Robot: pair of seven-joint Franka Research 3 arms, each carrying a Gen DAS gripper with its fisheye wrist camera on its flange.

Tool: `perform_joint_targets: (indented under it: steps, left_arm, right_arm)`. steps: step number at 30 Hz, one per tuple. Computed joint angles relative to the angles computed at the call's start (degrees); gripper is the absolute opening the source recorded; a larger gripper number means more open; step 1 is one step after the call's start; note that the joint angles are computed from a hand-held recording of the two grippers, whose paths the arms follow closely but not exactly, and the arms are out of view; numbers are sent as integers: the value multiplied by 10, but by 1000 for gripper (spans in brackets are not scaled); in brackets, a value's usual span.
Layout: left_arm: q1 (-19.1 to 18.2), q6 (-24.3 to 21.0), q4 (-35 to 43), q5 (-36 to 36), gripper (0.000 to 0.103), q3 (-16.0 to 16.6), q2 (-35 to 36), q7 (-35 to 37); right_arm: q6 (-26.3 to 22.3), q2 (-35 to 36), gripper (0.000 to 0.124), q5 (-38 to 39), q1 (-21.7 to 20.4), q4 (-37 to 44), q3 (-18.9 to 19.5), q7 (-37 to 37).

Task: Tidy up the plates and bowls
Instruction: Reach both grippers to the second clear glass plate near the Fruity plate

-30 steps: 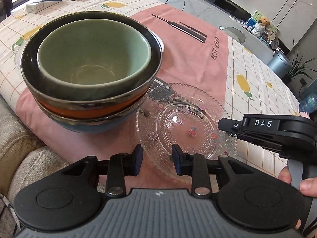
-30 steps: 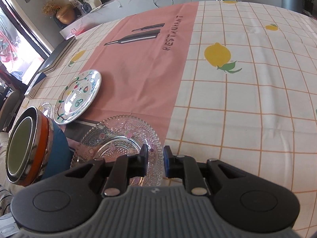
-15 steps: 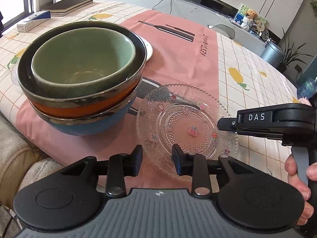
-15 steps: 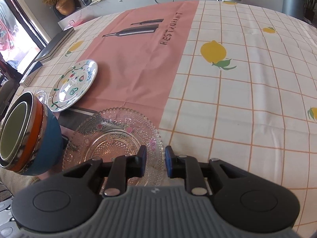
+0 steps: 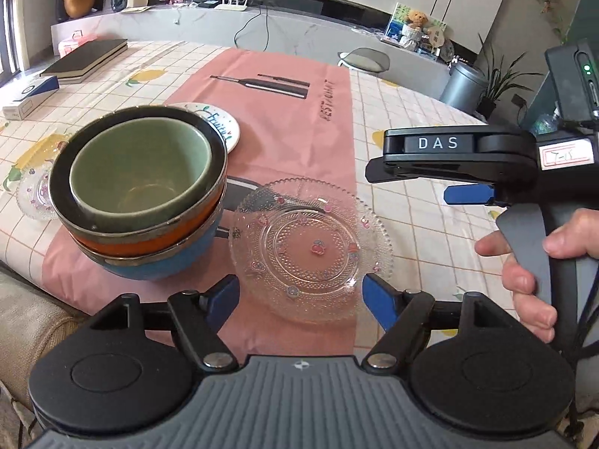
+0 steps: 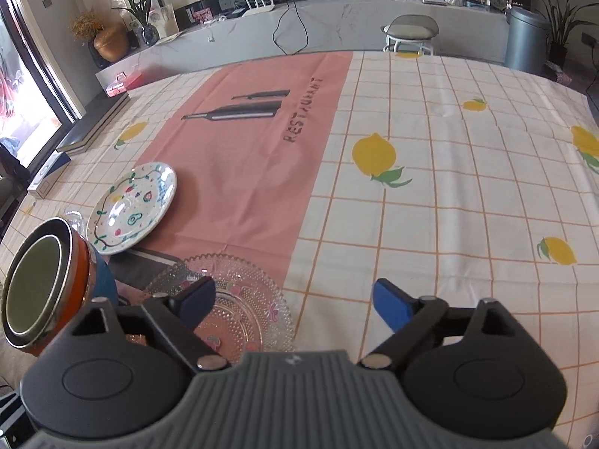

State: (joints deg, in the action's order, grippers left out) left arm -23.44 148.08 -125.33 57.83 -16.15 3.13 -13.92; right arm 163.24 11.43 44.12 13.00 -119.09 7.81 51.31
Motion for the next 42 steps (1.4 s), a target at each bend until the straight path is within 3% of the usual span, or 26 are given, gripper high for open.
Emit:
perform_joint_targets:
  steps: [5,11,17,22,27,29,33,36,38,40,42]
  left_arm:
    - [12,14,-28,10,89,-3,-61,35]
    - [60,18,-85,28,90,-17,-173,5]
    - [113,-53,-122,14,92,-29,-253,29]
    - [156,-48,-153,-28,92,-3,-286,64]
    - [207,12,-184,-33,92,17,-290,80]
    - [228,63,-199,-37,92,31,-282,77]
    - [254,208,-232,-75,92,83,-248,128]
    - [244,263,-254,-139,89,124,-225,189]
    - [272,314,-267,-145,89,121,-205,194]
    - [260,310,-269,-180,86,134,-193,216]
    - [270,285,-265,-196,85,118,-188,223]
  right_arm:
    - [33,-38,99,23,10,-22,6,-11]
    - [44,-81,100,53,35,-39,5,-24]
    - [0,-97,100,89,58,-17,-1,-22]
    - [-48,-82,100,88,75,30,2,-2]
    - [-69,-47,100,34,92,89,13,46]
    - [-83,-22,100,7,100,124,18,74]
    - [-112,30,99,-50,114,193,28,112]
    - [-158,80,94,-94,120,258,32,122]
    - [-192,114,87,-124,125,304,31,134]
    - [-231,151,77,-174,139,353,20,161]
    - [-259,183,66,-216,152,395,12,183]
